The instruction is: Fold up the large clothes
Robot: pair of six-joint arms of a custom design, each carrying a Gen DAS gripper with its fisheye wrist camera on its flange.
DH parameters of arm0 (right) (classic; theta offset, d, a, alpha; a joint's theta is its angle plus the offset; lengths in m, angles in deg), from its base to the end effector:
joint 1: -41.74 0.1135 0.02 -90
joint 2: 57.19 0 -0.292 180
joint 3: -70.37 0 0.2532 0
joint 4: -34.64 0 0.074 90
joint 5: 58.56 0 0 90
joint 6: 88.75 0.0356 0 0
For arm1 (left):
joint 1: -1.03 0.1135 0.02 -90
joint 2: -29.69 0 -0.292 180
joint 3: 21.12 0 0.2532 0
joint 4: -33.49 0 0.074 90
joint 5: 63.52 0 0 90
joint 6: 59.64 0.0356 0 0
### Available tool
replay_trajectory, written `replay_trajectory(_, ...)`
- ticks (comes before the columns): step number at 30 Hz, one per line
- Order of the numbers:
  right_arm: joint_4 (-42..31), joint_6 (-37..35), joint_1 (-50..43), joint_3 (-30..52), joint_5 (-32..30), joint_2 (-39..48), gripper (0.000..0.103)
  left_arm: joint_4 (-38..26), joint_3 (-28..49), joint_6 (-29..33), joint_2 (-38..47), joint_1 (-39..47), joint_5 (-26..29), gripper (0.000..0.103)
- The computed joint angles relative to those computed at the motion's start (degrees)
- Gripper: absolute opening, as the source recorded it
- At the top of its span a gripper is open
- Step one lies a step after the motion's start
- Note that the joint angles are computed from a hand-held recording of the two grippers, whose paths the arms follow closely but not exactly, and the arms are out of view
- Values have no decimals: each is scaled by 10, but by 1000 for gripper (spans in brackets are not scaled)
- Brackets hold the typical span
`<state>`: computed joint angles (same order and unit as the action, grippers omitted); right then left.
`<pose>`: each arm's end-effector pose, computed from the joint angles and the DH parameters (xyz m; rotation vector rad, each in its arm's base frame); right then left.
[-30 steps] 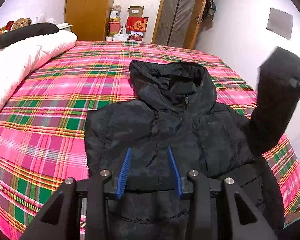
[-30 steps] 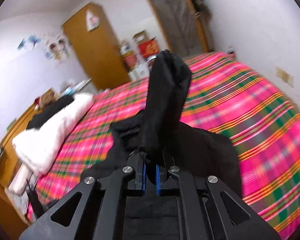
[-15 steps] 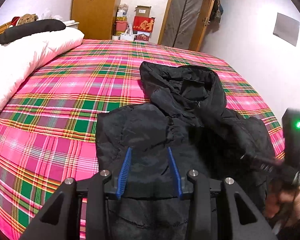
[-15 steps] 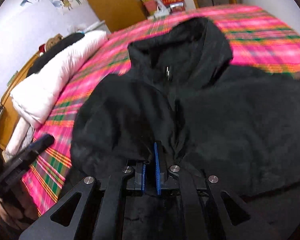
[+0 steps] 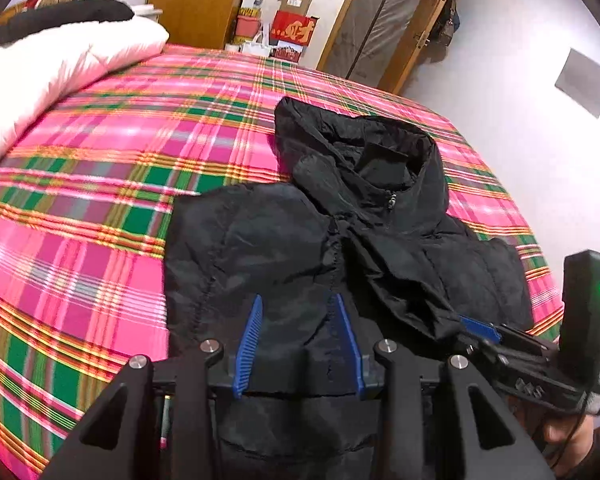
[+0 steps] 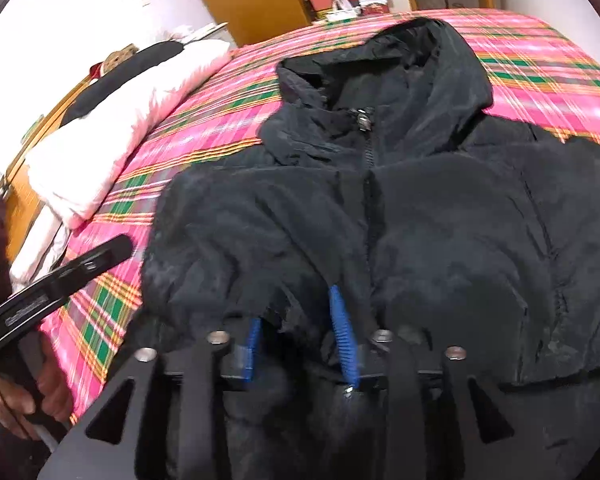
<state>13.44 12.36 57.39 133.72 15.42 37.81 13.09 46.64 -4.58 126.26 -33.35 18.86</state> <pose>0.3116 0.0975 0.1853 -0.2190 2.5148 0.5413 0.2888 -0.1919 0.1988 -0.0728 2.4561 -0.3848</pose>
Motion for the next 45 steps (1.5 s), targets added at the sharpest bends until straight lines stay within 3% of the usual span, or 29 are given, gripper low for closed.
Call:
replay_trajectory(3,-24,-19,6,-5,-12,-31,58,7,-1,-3,0,-4,7,41)
replay_trajectory(7,-20,-30,-9,-49,-7,-100,59,18,-3,-5,1,-9,16,47)
replay_trajectory(11,-4,-49,-102,-91,11,-161,59,33,4,-12,20,-8,43,49)
replay_trajectory(16,5,-50,-272,-76,-13,-123,59,67,34,-34,90,1,106,49)
replay_trajectory(17,17,-47,-295,-74,-18,-109,57,102,31,-42,105,2,126,49)
replay_trajectory(20,35,-45,-318,-57,-11,-56,47,111,55,-41,145,-8,149,49)
replay_trajectory(22,40,-61,-302,-43,8,-9,43,119,56,-19,151,-23,132,49)
replay_trajectory(24,44,-67,-279,-31,30,40,37,115,59,13,152,-42,88,36)
replay_trajectory(27,77,-82,-245,-38,59,72,33,94,64,23,156,-48,57,27)
replay_trajectory(29,79,-99,-221,-37,91,80,32,91,63,21,160,-45,51,24)
replay_trajectory(32,80,-110,-235,-27,70,100,32,89,64,23,167,-43,45,24)
replay_trajectory(38,33,-122,-229,-18,98,46,31,23,73,15,128,-62,-10,24)
replay_trajectory(42,57,-126,-264,-31,50,-44,32,11,46,7,60,-78,-80,24)
replay_trajectory(45,69,-131,-278,-6,34,-23,32,9,79,25,62,-85,-98,24)
